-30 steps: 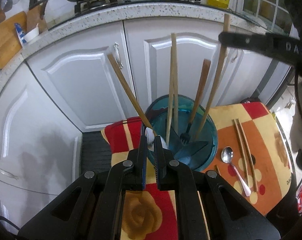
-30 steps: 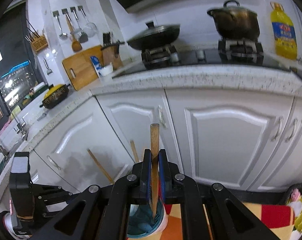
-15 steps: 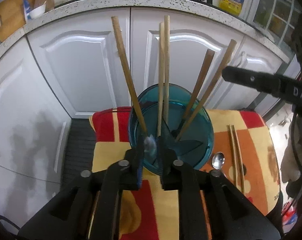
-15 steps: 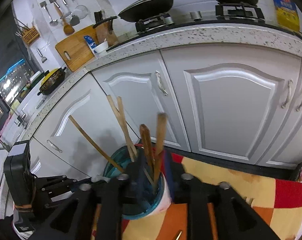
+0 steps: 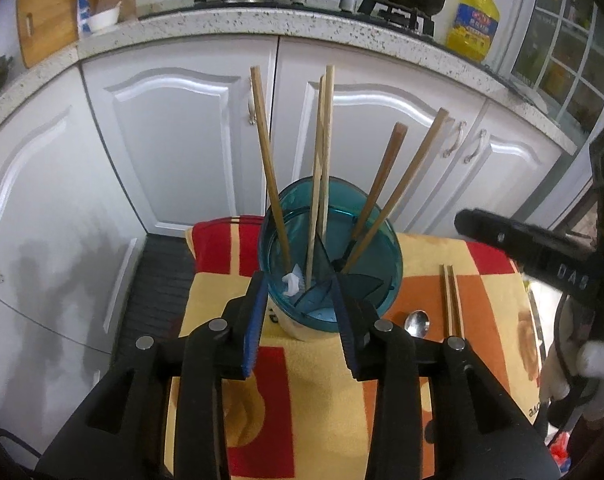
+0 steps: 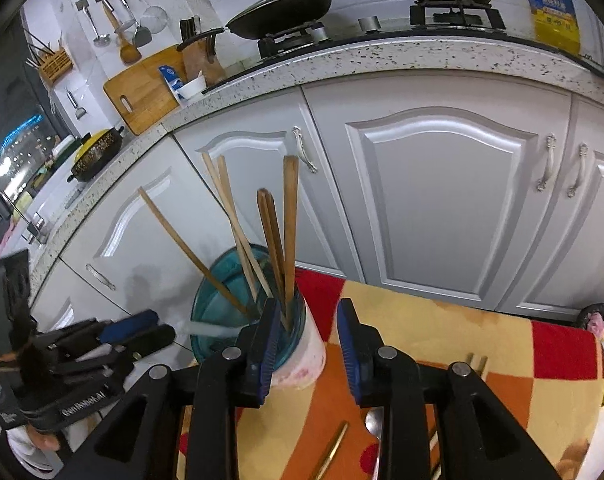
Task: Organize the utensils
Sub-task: 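Move both tools back down to the gold fork and steel spoon, then grasp the gold fork with the left tool while the right tool grasps the steel spoon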
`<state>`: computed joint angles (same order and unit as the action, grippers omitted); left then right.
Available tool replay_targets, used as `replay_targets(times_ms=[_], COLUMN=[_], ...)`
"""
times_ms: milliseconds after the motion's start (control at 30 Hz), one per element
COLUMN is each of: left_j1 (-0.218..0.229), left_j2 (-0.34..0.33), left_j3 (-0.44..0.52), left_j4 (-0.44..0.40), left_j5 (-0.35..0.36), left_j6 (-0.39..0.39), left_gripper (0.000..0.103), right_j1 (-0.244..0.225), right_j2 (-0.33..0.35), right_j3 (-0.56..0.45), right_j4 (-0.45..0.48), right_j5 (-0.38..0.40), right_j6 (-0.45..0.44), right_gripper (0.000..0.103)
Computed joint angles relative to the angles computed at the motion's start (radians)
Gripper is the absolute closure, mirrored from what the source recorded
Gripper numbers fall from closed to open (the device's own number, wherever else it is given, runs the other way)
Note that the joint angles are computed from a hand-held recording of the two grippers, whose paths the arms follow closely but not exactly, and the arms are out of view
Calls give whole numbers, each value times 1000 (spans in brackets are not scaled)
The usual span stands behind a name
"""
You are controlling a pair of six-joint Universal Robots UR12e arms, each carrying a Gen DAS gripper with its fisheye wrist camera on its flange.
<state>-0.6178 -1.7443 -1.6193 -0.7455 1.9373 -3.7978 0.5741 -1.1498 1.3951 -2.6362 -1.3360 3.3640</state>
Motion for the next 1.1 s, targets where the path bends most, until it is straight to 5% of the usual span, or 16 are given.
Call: replay_targets(times_ms=[167,467,1100], left_j1=[-24,-72,-131], left_j2=[3,-10,-72], left_j3=[-3,6,53], left_j4=[9,28,48], left_j5=[37,73,-2], left_j6=[-20,-43,-30], left_gripper=[66,62,57], right_j1=[10,28,-1], right_j2=[-30,-87,-201], right_j3=[44,124,314], right_j4=[-31,-67,-74], right_j5=[-36,-98,-160], right_j6=[13,13,72], right_gripper=[65,64,62])
